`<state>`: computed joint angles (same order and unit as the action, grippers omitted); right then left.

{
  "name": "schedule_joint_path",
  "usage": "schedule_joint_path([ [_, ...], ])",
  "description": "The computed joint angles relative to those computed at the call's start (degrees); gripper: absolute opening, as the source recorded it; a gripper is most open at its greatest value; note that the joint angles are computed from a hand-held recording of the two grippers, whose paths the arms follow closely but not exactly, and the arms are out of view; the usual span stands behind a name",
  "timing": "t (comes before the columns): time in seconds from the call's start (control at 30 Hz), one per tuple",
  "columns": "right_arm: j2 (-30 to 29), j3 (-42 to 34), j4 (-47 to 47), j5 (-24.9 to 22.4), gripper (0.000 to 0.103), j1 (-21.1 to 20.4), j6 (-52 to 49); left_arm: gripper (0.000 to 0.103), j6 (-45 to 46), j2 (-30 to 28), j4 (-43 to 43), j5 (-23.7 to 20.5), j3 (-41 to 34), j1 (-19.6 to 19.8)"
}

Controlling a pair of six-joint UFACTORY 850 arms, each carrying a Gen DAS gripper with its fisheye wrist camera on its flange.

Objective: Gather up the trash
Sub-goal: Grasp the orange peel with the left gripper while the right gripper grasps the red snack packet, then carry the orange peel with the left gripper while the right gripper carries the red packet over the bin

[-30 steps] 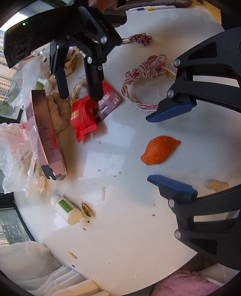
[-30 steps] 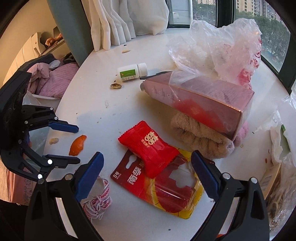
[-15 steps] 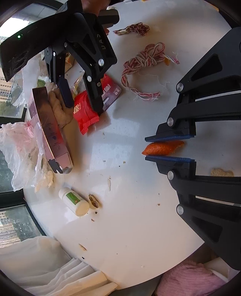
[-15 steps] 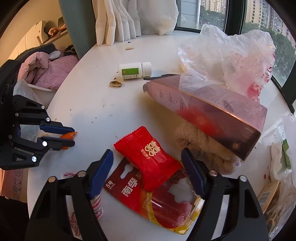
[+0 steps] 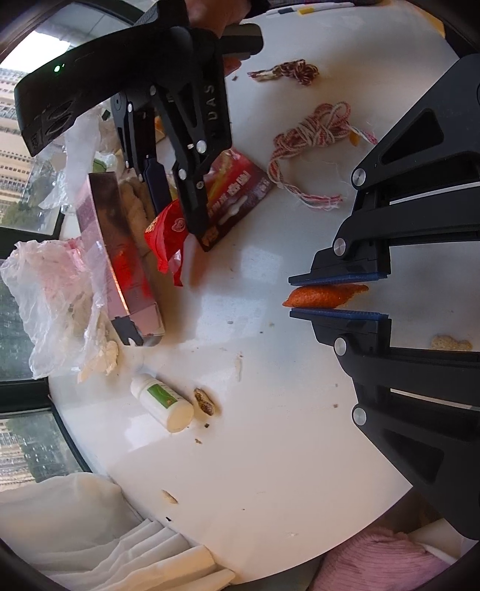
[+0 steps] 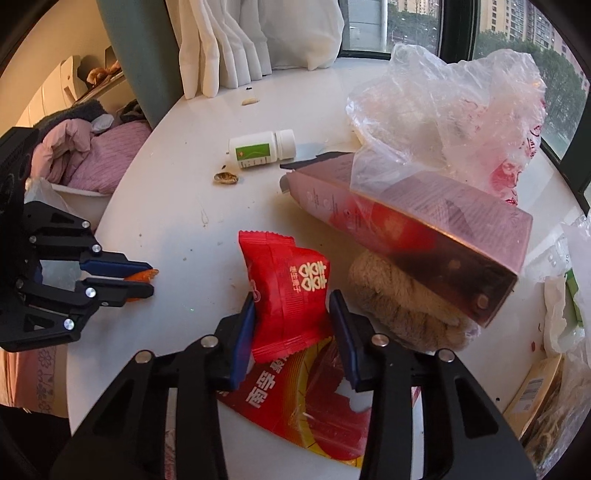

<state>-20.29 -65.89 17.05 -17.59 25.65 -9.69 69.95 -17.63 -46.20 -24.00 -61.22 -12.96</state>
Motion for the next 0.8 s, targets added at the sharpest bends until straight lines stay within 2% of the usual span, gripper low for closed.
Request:
schedule_joint_path([
  [0.13, 2.1, 0.4, -2.4, -0.9, 0.039, 0.8, 4.1, 0.01, 0.3, 0.8, -0.4, -1.5, -1.0, -0.3],
  [0.47, 8.6, 2.0, -13.6, -3.2, 0.039, 4.9, 21.7, 0.01, 1.9, 6.0, 0.1, -5.8, -0.2, -0.3],
  [0.8, 11.4, 0.8, -23.3, -5.5, 0.039, 10.1, 36.3, 0.01, 4.0, 12.8, 0.4, -10.1, 3.0, 2.2],
])
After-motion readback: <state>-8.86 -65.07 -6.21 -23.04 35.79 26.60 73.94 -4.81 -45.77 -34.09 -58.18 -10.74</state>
